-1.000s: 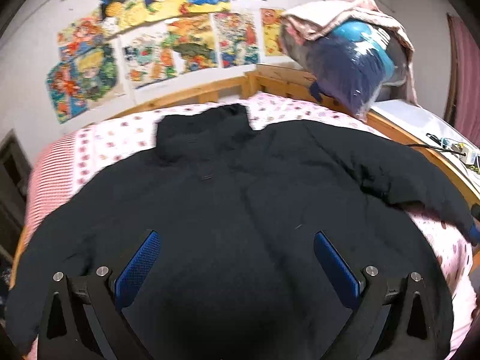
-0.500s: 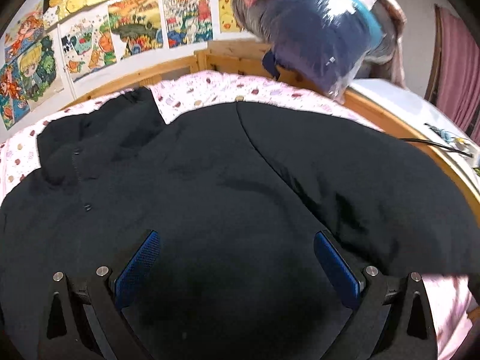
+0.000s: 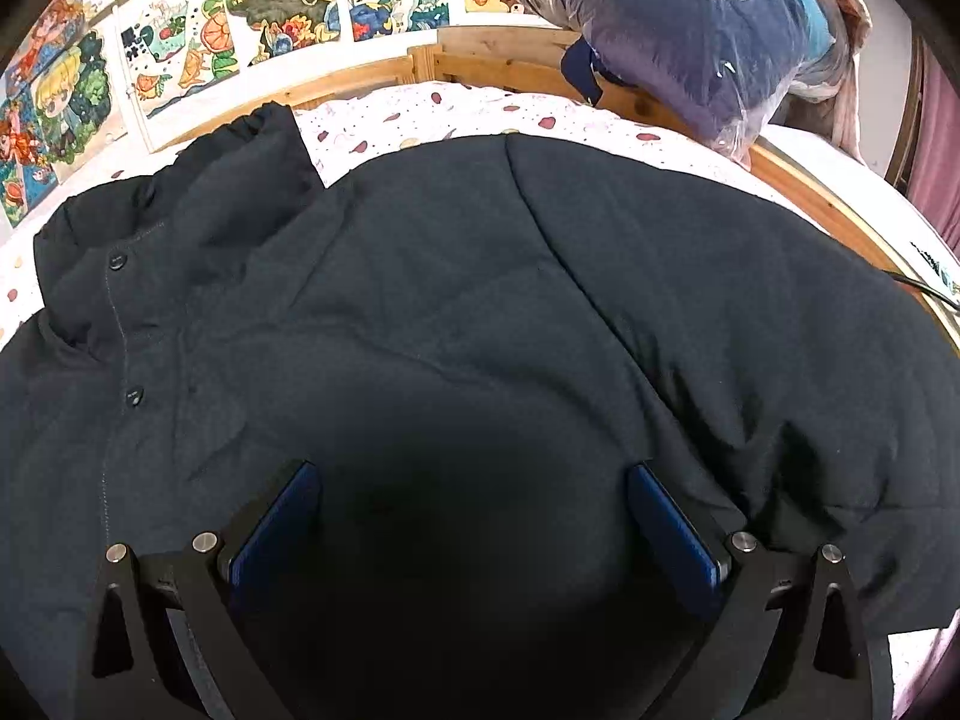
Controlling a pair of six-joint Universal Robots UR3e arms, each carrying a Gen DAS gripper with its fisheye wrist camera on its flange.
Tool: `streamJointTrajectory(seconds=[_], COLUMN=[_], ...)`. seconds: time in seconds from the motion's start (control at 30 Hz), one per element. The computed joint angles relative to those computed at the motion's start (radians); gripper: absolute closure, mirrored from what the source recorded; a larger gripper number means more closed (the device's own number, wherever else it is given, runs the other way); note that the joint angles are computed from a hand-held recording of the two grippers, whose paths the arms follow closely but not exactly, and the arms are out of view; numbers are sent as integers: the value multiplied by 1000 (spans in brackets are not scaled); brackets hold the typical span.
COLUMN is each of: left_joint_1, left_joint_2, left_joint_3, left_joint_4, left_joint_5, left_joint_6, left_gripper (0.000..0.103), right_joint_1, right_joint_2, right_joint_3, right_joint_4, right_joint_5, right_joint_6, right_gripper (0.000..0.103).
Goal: Fold large clothes
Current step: 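Carry the held sleeve with the right tool across the jacket body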
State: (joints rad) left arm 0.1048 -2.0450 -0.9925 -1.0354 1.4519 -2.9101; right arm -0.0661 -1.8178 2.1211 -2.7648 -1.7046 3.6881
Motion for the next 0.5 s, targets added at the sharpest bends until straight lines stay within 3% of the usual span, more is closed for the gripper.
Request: streamJointTrajectory(seconds=[0.2,0.4,0.5], left_joint_1=[7,7,7], left_joint_2=[9,13,19], left_joint_3=[-31,-56,-90], left_joint_4=[21,48,81], left_joint_5=[-5,-7,-4], left_joint_6=[9,10,15], left_gripper=[0,0,0], right_joint_1=[-86,-65,-104], right_joint_2=[-197,-189,-234], right_joint_3=[158,139,173], right_joint_4=[4,28,37], right_joint_5=[96,75,126], right_joint_6=[-25,-26,-32], right_gripper=[1,1,1])
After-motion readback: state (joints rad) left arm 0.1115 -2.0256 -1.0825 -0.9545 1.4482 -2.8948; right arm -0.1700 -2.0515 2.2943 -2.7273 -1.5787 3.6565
